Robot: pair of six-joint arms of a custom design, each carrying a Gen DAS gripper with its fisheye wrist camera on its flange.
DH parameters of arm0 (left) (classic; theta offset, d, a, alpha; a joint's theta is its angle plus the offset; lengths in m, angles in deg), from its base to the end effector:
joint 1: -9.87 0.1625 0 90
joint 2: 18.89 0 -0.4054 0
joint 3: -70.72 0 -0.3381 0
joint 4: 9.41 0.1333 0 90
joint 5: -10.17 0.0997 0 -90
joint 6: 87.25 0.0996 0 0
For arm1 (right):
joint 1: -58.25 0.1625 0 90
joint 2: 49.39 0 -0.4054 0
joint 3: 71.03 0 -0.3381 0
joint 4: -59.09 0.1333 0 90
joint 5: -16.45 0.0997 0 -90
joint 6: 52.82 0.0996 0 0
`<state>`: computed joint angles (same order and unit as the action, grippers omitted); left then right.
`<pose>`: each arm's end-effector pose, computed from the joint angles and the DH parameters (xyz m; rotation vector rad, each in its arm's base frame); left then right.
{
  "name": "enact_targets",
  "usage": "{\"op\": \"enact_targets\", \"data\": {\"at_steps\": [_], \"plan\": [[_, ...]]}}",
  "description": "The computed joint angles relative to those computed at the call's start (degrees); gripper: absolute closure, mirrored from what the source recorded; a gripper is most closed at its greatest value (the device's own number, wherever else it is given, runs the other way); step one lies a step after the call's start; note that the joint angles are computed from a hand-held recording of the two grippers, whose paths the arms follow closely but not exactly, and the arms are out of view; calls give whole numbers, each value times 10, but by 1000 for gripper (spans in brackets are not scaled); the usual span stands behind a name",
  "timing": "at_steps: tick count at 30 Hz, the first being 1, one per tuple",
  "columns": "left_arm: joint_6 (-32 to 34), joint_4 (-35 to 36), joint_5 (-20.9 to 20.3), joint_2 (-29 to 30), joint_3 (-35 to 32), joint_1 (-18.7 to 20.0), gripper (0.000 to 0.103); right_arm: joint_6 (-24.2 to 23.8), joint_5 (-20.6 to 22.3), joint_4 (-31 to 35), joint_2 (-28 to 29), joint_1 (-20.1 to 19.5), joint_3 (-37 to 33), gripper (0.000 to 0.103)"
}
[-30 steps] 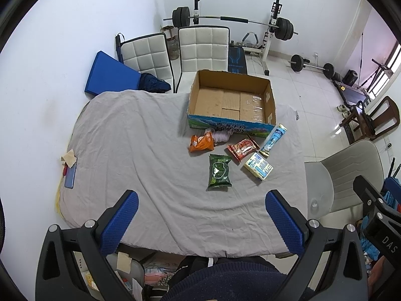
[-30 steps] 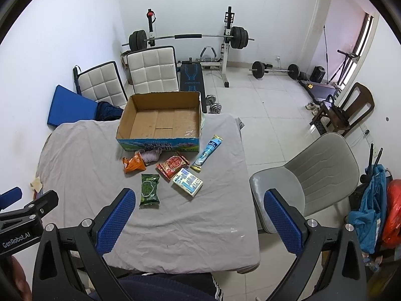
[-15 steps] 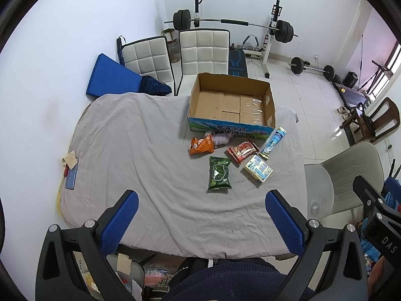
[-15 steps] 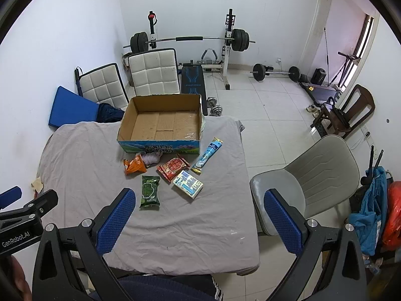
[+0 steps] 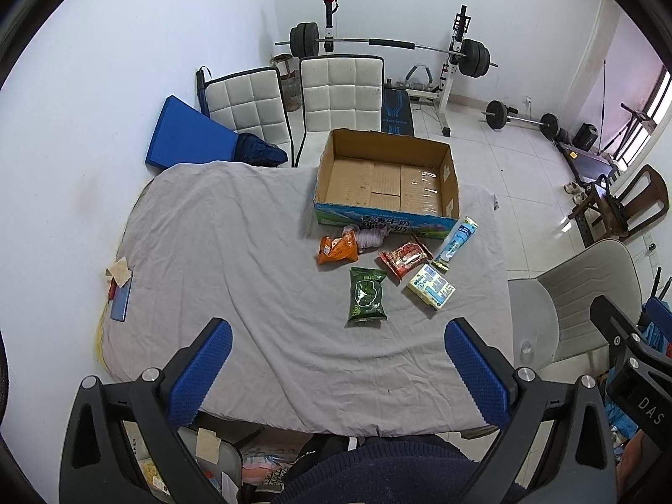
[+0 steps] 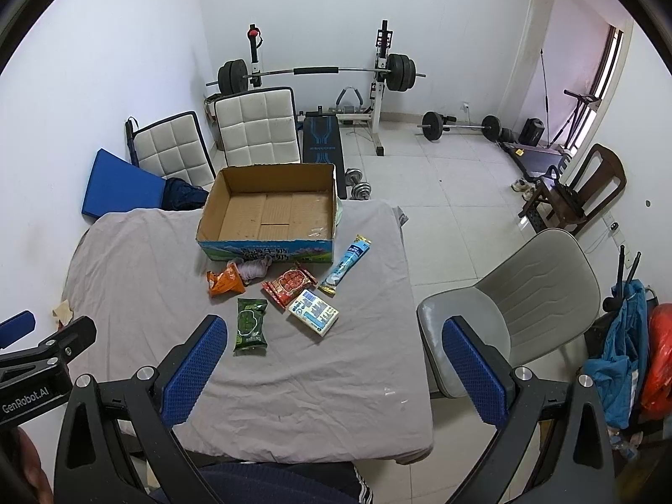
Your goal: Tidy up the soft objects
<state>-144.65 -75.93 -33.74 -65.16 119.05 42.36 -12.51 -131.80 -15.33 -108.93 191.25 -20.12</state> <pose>-0.4620 -0.5373 0.3380 0.2235 2.2949 -0.5432 0.4668 -0.4294 0.4986 0.1265 -2.2053 0.7174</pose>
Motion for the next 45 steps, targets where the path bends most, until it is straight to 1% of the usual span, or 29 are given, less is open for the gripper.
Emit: {"op": "enact_targets", "data": {"at_steps": [18, 23, 25, 27, 28, 30, 31, 33, 35, 36, 38, 40, 42, 43, 45], "plan": [[-4, 0, 1, -1, 2, -5, 0, 1, -2, 1, 0, 6, -3, 0], [-3, -17, 7, -3, 14, -5, 0, 4, -1, -3, -3, 4, 1, 0], [6, -39, 15, 1, 19, 2, 0, -4, 4, -20, -7, -4, 9, 0], [7, -47, 19, 10, 20, 15, 0, -24, 13, -46, -12, -20, 25, 0], [16, -66, 17, 14, 24, 25, 0, -38, 16, -62, -12, -32, 32, 0], [23, -77, 9, 28, 19, 49, 0, -74, 27, -106, -17, -58, 59, 0], [33, -88, 1, 38, 15, 62, 0, -95, 32, -130, -16, -73, 72, 0], [55, -107, -12, 58, 11, 89, 0, -156, 46, -191, -13, -107, 105, 0], [72, -114, -26, 86, 0, 115, 0, -213, 57, -228, 7, -146, 126, 0], [87, -130, -34, 97, 0, 128, 0, -237, 64, -239, 16, -163, 133, 0], [99, -134, -48, 126, -8, 153, 0, -284, 70, -267, 43, -201, 150, 0], [117, -141, -72, 159, -22, 181, 0, -322, 90, -271, 74, -241, 152, 0], [133, -151, -85, 180, -26, 199, 0, -348, 93, -269, 103, -266, 145, 1], [140, -149, -93, 197, -36, 209, 2, -364, 95, -274, 116, -277, 143, 4], [153, -154, -111, 216, -47, 225, 4, -395, 92, -283, 140, -293, 145, 5]]}}
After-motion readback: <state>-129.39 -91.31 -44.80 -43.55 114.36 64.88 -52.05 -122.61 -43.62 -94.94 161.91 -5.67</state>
